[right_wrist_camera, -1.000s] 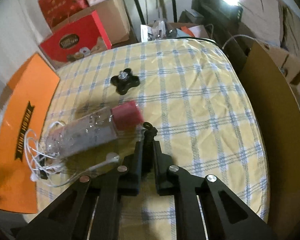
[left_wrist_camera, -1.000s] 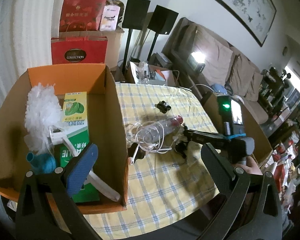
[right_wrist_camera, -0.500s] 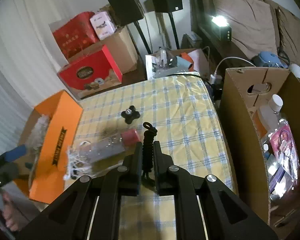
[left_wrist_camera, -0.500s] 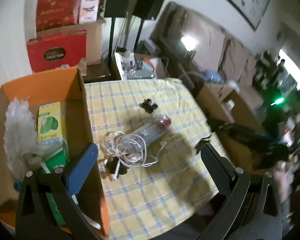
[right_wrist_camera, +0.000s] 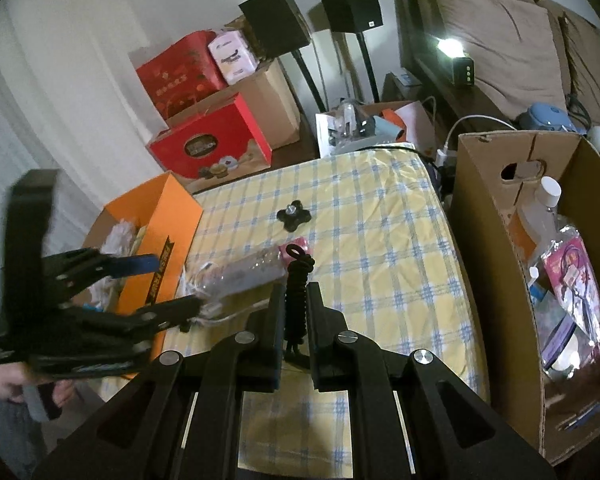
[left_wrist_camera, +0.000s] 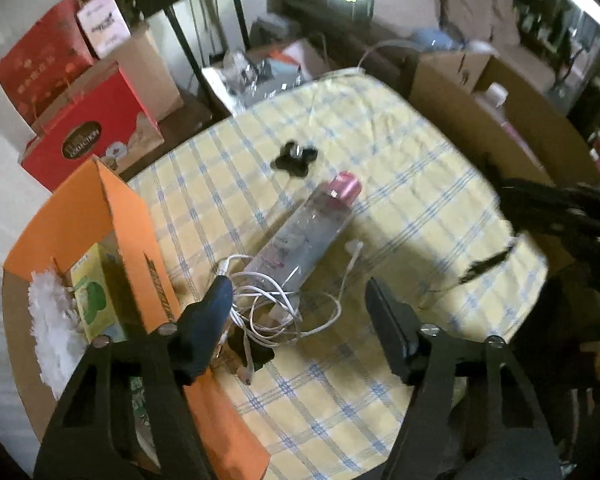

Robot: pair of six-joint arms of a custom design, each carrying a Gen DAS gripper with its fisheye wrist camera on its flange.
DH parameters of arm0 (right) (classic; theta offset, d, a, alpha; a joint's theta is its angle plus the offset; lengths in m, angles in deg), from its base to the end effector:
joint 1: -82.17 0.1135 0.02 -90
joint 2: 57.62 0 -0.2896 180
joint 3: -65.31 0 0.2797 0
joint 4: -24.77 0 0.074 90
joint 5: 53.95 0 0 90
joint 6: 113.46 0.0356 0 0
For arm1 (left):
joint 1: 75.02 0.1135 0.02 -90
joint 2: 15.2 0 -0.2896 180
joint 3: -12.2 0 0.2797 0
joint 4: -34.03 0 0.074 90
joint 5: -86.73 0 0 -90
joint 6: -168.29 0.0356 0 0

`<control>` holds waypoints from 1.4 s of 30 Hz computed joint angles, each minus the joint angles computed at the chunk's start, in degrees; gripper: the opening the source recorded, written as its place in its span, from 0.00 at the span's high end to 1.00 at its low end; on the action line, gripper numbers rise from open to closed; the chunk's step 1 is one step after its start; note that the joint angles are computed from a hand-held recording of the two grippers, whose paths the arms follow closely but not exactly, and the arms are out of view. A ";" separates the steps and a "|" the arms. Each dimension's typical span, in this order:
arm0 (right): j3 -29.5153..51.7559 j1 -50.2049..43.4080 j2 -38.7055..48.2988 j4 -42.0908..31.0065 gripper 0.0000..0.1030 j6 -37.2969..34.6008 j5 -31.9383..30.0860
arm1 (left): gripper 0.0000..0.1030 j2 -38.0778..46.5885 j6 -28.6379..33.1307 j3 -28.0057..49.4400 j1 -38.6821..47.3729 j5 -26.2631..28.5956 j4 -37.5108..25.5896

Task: Organize objects
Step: 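Grasp the white earphone cable with the left tool while the right tool holds the black cable, then carry both cables up and over into the orange box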

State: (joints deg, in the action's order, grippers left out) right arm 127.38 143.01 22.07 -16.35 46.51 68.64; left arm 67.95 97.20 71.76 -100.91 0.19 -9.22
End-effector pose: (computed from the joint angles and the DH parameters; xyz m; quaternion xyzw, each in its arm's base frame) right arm 0.1574 0.2428 0.2249 0.1489 0.9154 0.1227 0.3533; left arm 0.2553 -0.1263 0.1884 0.3787 0.9030 -0.0417 0.1985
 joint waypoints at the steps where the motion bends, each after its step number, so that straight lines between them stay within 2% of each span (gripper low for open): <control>1: -0.02 0.22 0.00 -0.02 0.92 0.19 0.01 | 0.37 1.57 -0.19 0.30 -0.25 -0.82 0.46; 7: -0.72 0.54 -0.02 0.07 0.92 0.89 -0.45 | 0.47 8.03 -0.11 1.24 -2.55 -6.40 2.70; 9: -1.14 0.50 -0.11 0.34 0.92 1.32 -0.59 | 0.60 9.11 0.18 1.27 -2.81 -7.22 3.27; 11: -1.31 0.52 0.01 0.50 0.92 1.48 -0.81 | 0.65 9.58 0.36 1.20 -2.76 -7.60 3.61; 12: -1.37 0.49 0.03 0.50 0.92 1.51 -0.86 | 0.73 9.50 0.72 0.78 -2.95 -8.22 4.25; 13: -1.48 0.51 0.02 0.57 0.92 1.50 -0.89 | 0.76 9.48 0.96 0.75 -2.99 -8.32 4.27; 15: -1.35 0.46 0.18 0.46 0.92 1.39 -0.95 | 0.98 9.60 0.94 1.47 -2.51 -6.97 2.81; 18: -1.26 0.29 0.21 0.59 0.92 1.12 -0.99 | 0.98 7.68 0.56 1.07 -2.06 -5.48 2.63; 26: -0.01 0.11 -0.27 -0.42 0.92 -0.27 -0.16 | 0.98 -2.06 -1.40 2.05 1.04 4.29 -2.16; 35: 5.80 0.49 -2.14 -5.96 0.92 -3.21 3.30 | 0.98 -14.33 -2.41 9.65 5.23 14.24 -11.79; 42: 10.74 1.08 -2.11 -9.06 0.92 -5.44 4.91 | 0.98 -17.26 -0.92 15.70 10.23 19.31 -17.37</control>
